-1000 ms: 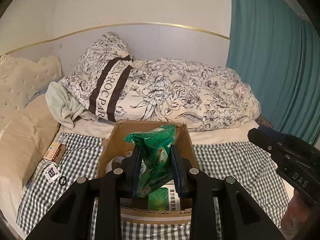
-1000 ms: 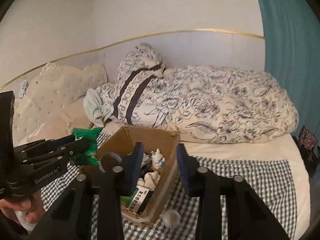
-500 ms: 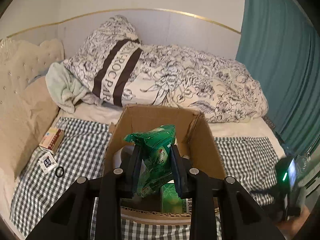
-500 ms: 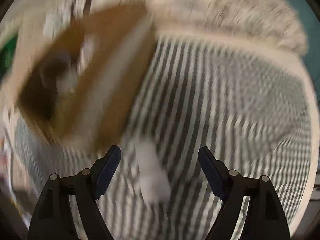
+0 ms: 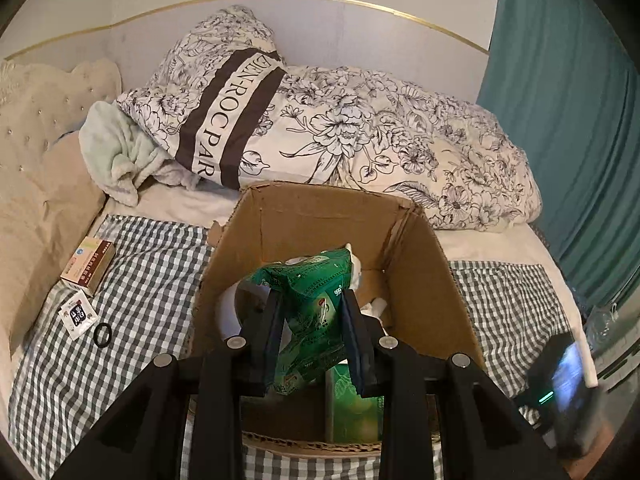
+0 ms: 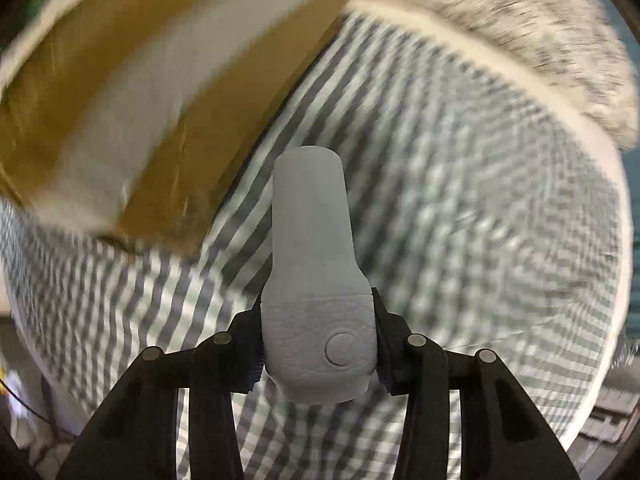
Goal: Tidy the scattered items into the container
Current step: 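Lower into the box and open the left tool while the right tool releases the bottle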
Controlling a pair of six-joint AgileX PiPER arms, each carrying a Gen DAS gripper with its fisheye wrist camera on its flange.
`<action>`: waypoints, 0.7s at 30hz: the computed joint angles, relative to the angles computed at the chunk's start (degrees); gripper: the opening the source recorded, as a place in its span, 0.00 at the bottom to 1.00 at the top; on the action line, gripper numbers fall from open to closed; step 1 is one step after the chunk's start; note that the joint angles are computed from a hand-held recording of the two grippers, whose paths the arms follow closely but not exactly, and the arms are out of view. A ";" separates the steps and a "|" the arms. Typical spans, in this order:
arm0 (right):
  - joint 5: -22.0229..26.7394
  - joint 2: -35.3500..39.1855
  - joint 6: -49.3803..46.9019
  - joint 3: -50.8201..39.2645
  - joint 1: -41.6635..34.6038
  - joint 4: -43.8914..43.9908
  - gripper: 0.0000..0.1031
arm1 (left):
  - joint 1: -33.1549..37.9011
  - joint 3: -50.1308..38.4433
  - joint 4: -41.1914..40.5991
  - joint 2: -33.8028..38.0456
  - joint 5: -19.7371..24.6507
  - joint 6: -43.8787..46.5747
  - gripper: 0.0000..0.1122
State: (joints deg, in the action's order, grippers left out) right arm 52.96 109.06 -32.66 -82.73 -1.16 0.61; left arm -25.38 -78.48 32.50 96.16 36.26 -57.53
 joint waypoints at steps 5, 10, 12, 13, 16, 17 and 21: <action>-1.89 -4.26 -1.18 -4.52 -3.21 8.93 0.42 | 1.37 -0.21 -1.27 0.33 -0.17 2.57 0.25; -6.94 -9.57 -7.68 -2.57 -2.51 23.75 0.42 | 2.42 -0.45 -2.69 1.10 0.08 5.21 0.25; -8.73 -9.51 -10.23 -2.66 0.26 28.68 0.42 | 2.71 -0.36 -2.85 1.31 0.19 5.65 0.25; -8.73 -10.32 -10.96 -2.17 1.16 30.05 0.42 | 2.80 -0.27 -2.88 1.32 0.17 5.72 0.25; -8.77 -9.44 -12.89 -2.98 4.48 33.20 0.42 | 3.08 0.08 -3.06 1.46 0.08 6.25 0.25; -9.24 -9.51 -13.26 -2.30 5.77 33.49 0.42 | 3.19 0.03 -3.28 1.72 0.16 6.63 0.25; -10.23 -8.09 -11.91 -1.64 9.76 31.59 0.42 | 3.75 -0.61 -4.42 3.16 0.72 8.09 0.25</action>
